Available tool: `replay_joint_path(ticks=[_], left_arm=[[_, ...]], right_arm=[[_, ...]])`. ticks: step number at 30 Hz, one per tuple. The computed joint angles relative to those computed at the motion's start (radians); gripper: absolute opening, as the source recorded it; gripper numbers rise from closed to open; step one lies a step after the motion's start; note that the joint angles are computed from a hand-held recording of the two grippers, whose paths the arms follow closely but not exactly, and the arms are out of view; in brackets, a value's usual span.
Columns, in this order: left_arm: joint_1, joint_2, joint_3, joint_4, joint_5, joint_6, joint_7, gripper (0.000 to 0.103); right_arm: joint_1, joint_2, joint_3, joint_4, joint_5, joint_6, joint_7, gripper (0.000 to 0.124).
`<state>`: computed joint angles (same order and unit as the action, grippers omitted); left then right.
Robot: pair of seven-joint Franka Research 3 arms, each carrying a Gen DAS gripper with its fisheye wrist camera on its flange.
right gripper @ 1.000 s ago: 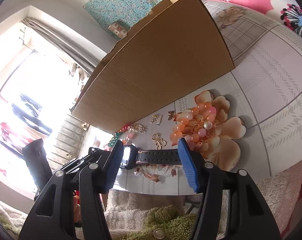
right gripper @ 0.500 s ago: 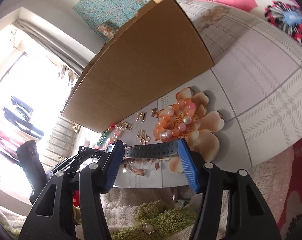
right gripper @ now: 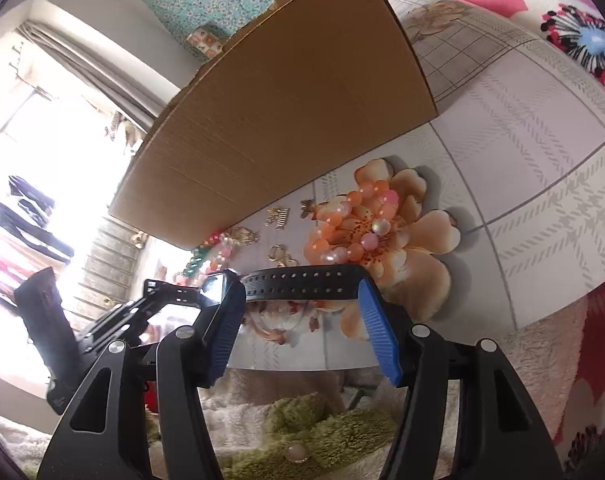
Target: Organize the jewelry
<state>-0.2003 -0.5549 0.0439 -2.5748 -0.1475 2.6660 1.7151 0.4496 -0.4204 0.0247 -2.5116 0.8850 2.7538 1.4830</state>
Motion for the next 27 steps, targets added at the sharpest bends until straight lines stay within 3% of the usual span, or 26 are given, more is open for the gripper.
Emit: replay_joint_path(ticks=[2, 5, 8, 12, 14, 19, 23, 27], left_arm=[[-0.007, -0.001, 0.005, 0.0, -0.007, -0.002, 0.007, 0.006], [-0.003, 0.0, -0.003, -0.002, -0.001, -0.001, 0.005, 0.006], [-0.003, 0.0, -0.004, -0.001, -0.002, -0.002, 0.003, 0.006], [-0.004, 0.004, -0.006, -0.003, -0.002, -0.001, 0.0, 0.006], [-0.006, 0.005, -0.004, -0.002, -0.003, -0.001, 0.003, 0.006], [-0.011, 0.003, 0.0, -0.002, -0.01, -0.006, 0.013, 0.006], [-0.014, 0.005, 0.001, -0.001, -0.015, -0.011, 0.019, 0.006], [-0.013, 0.006, -0.003, -0.002, -0.017, -0.015, 0.022, 0.006]], right_arm=[[0.073, -0.003, -0.072, 0.004, 0.17, 0.004, -0.139, 0.058], [0.042, 0.011, -0.043, 0.018, 0.184, -0.002, -0.147, 0.058], [-0.026, 0.025, 0.026, 0.027, 0.039, 0.006, -0.026, 0.058], [-0.175, 0.016, 0.157, 0.03, -0.339, -0.007, 0.228, 0.062], [-0.196, 0.033, 0.17, 0.044, -0.433, -0.027, 0.284, 0.065], [-0.123, 0.066, 0.116, 0.065, -0.468, -0.03, 0.277, 0.069], [-0.022, 0.072, 0.028, 0.066, -0.3, -0.024, 0.155, 0.069], [-0.005, 0.07, 0.016, 0.06, -0.208, -0.008, 0.11, 0.069]])
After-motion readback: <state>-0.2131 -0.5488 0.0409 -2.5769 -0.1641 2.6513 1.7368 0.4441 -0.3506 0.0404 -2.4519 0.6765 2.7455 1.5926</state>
